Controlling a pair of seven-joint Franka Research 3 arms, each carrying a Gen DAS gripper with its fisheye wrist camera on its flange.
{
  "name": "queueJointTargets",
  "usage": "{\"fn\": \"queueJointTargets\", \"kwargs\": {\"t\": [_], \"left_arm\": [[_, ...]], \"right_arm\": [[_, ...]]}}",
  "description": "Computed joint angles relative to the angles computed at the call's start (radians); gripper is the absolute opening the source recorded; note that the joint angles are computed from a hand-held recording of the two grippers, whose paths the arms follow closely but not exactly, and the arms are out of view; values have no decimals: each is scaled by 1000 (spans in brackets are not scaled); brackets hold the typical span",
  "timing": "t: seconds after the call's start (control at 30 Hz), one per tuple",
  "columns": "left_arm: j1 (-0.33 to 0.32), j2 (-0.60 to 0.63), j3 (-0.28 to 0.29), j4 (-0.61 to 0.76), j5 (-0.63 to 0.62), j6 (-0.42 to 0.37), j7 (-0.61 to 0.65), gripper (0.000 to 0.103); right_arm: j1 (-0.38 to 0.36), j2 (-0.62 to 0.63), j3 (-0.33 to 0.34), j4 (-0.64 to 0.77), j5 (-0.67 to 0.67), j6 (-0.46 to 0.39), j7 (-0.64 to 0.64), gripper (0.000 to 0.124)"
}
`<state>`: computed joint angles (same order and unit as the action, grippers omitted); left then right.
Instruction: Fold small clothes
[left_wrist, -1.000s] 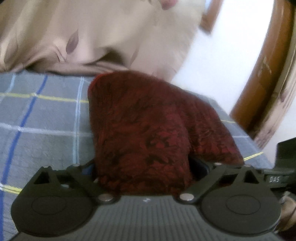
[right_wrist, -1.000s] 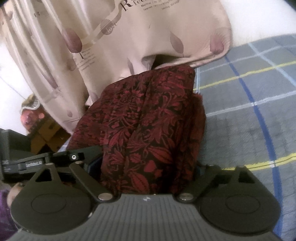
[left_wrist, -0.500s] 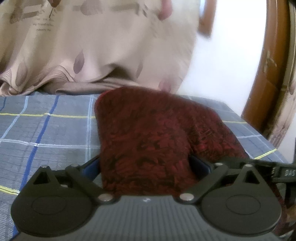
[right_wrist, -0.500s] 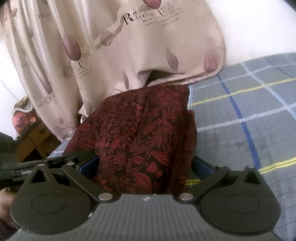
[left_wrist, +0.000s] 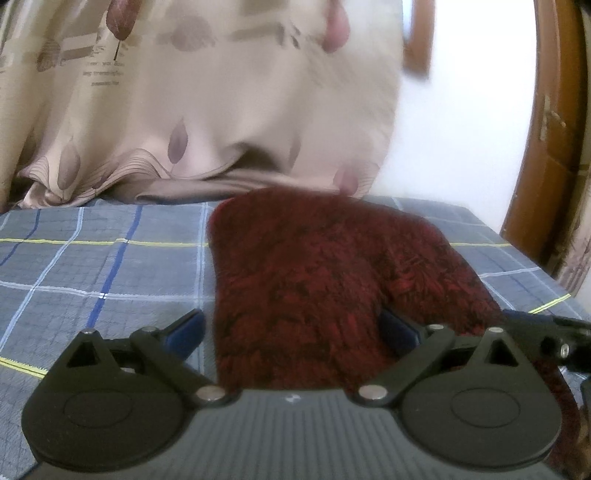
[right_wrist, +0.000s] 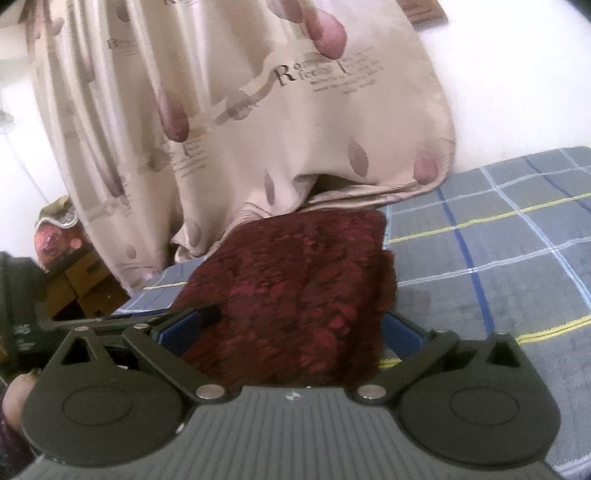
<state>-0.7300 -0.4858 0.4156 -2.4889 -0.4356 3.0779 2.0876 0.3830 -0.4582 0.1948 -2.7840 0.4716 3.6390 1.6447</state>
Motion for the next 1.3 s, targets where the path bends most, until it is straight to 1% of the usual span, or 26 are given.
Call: {"fn": "queueJointTargets", "kwargs": {"t": [0.1, 0.17, 0.4, 0.5, 0.57, 0.63, 0.7, 0.73, 0.8, 0.87, 0.93, 0.97, 1.07, 1.1, 1.13, 1.17, 1.2, 1.23, 1.3], "left_arm": [[27, -4, -24, -6, 10, -1, -16, 100], [47, -11, -42, -16, 22, 1, -27, 100], [66, -32, -55, -36, 53, 1, -57, 100], [79, -44, -65, -49, 71, 4, -78, 100], [98, -54, -82, -61, 90, 6, -98, 100], [126, -68, -106, -77, 117, 14, -122, 100], [184, -83, -159, -101, 163, 33, -160, 100], [209, -91, -182, -112, 186, 43, -178, 100], [271, -108, -239, -136, 235, 57, -213, 100], [313, -124, -276, -150, 273, 61, -244, 100], [362, -146, -321, -171, 307, 64, -285, 100], [386, -155, -342, -178, 324, 62, -305, 100], [500, -196, -448, -220, 376, 88, -386, 100], [503, -214, -450, -234, 385, 94, -402, 100], [486, -234, -433, -251, 390, 103, -413, 101], [487, -254, -434, -263, 397, 103, -431, 103], [509, -269, -454, -269, 404, 97, -457, 103], [542, -280, -484, -271, 416, 92, -484, 103], [642, -317, -576, -271, 453, 54, -538, 103]], "right_arm": [[-37, -18, 64, 0, 47, -30, -36, 103], [-28, -26, 66, -8, 49, -28, -40, 103], [-52, -42, 117, -21, 105, -67, -49, 103], [-47, -48, 113, -31, 108, -77, -42, 103], [-61, -53, 127, -33, 117, -95, -43, 103], [-55, -55, 121, -38, 113, -98, -31, 103], [-69, -60, 140, -42, 123, -110, -26, 103], [-88, -67, 165, -42, 136, -121, -27, 103], [-105, -78, 188, -48, 143, -124, -23, 103], [-143, -101, 240, -52, 166, -137, -24, 103], [-215, -138, 330, -54, 199, -163, -27, 103], [-229, -152, 347, -58, 196, -164, -24, 103], [-268, -205, 405, -77, 196, -176, -1, 103], [-282, -228, 426, -85, 197, -185, 13, 103], [-289, -247, 439, -93, 194, -191, 28, 103], [-290, -263, 443, -101, 189, -196, 43, 103], [-281, -277, 439, -110, 183, -202, 59, 103], [-272, -291, 433, -119, 176, -211, 74, 103], [-277, -326, 445, -132, 167, -233, 105, 103]]}}
